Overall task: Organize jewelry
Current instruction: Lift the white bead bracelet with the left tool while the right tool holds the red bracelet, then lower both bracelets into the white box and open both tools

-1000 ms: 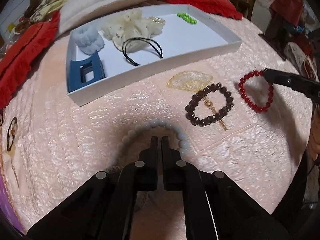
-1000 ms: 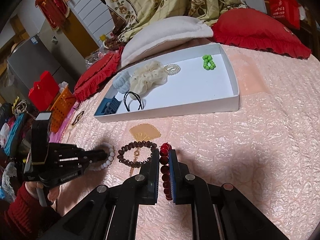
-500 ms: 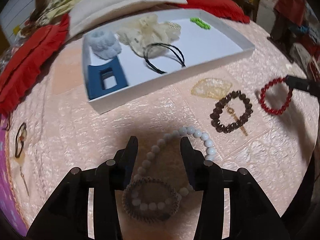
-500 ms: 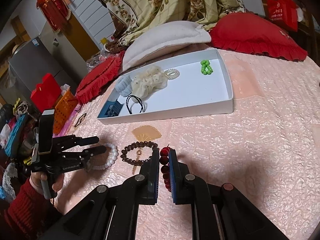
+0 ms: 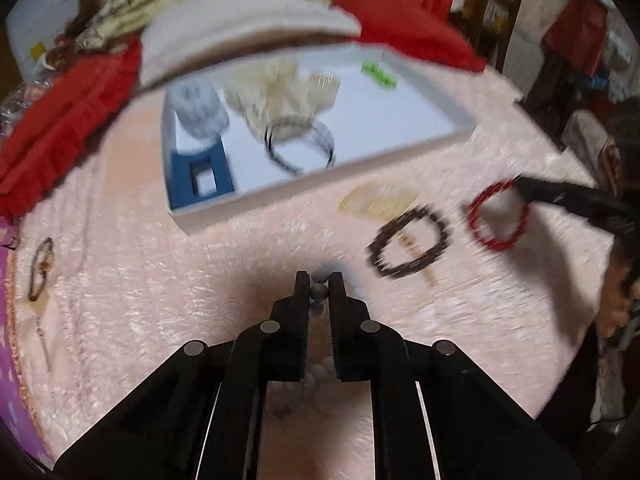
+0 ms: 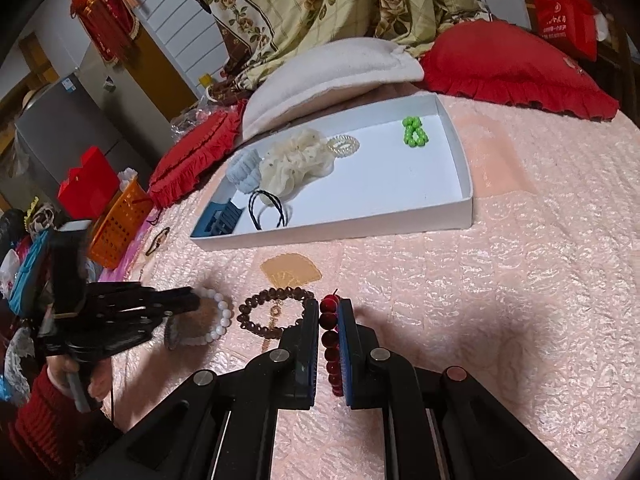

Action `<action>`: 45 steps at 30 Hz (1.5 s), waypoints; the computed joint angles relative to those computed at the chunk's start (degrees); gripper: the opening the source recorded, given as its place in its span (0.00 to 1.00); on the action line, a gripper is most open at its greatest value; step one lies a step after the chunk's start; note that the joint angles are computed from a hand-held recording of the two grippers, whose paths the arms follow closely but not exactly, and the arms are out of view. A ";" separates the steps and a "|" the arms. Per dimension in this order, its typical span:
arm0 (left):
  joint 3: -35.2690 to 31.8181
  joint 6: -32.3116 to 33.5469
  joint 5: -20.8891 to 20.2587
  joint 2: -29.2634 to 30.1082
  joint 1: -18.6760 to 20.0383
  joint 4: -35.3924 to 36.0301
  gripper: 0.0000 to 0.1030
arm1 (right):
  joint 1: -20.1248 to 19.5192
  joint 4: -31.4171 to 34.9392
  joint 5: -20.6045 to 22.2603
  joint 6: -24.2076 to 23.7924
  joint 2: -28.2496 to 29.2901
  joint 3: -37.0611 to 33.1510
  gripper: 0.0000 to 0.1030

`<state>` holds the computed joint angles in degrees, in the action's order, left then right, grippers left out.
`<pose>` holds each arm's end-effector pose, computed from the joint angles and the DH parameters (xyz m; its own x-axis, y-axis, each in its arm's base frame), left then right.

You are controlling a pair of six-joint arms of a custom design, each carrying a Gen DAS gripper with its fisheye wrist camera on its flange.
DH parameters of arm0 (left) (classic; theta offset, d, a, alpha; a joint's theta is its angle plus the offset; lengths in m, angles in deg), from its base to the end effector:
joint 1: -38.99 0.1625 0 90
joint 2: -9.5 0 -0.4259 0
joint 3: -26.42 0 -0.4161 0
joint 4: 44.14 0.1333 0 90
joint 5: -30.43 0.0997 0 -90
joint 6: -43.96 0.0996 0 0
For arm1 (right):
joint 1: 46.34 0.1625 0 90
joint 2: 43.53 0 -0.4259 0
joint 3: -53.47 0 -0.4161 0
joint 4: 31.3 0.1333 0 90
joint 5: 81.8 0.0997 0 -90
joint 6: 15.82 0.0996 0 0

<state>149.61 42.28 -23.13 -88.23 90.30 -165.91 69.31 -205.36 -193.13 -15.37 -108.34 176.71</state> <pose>-0.1163 -0.4531 0.3370 -0.6867 0.4290 -0.5869 0.6014 0.7887 -0.1272 0.3166 -0.4350 0.1529 -0.9109 -0.2550 0.3245 -0.3831 0.8148 -0.4351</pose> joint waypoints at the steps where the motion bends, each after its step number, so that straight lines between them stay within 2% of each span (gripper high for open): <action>1: 0.21 -0.74 0.03 -1.32 -1.55 0.31 0.08 | 0.16 -0.17 0.03 -0.07 -0.48 0.20 0.08; 7: -0.70 -4.07 -0.11 -5.96 -9.37 2.17 0.08 | 0.69 -1.27 1.74 0.65 -3.83 1.32 0.08; 11: -3.06 -5.27 -0.53 -3.57 -11.29 1.84 0.08 | 1.84 -1.42 0.77 -0.07 -4.86 0.45 0.08; 16: -6.32 -5.52 1.72 2.38 -11.18 0.00 0.08 | 2.72 -0.48 -1.05 -2.36 -4.38 -3.04 0.08; 21: -10.22 -5.13 3.59 10.12 -8.93 -3.23 0.08 | 1.63 1.81 -2.75 -4.19 -1.43 -8.33 0.08; 27: -15.22 -4.62 5.17 19.03 -5.04 -7.21 0.08 | -0.88 5.18 -4.35 -4.14 4.25 -16.01 0.08; 30: -18.18 -5.03 3.25 22.82 -2.59 -9.77 0.08 | -2.34 6.41 -3.82 -3.24 6.89 -19.69 0.08; 33: -20.65 -5.76 -0.06 25.63 -0.27 -10.34 0.08 | -4.26 6.31 -1.29 -2.27 8.67 -21.76 0.08; 36: -22.22 -6.68 0.15 28.44 1.16 -9.22 0.08 | -5.77 7.17 -0.65 -1.06 10.35 -23.10 0.08; 40: -22.80 -7.51 1.25 30.89 2.63 -7.76 0.08 | -7.10 8.54 -2.98 -0.73 11.98 -23.53 0.08; 45: -22.13 -7.06 -1.21 30.87 3.69 -7.71 0.13 | -7.89 8.56 -4.68 -0.13 11.76 -22.85 0.09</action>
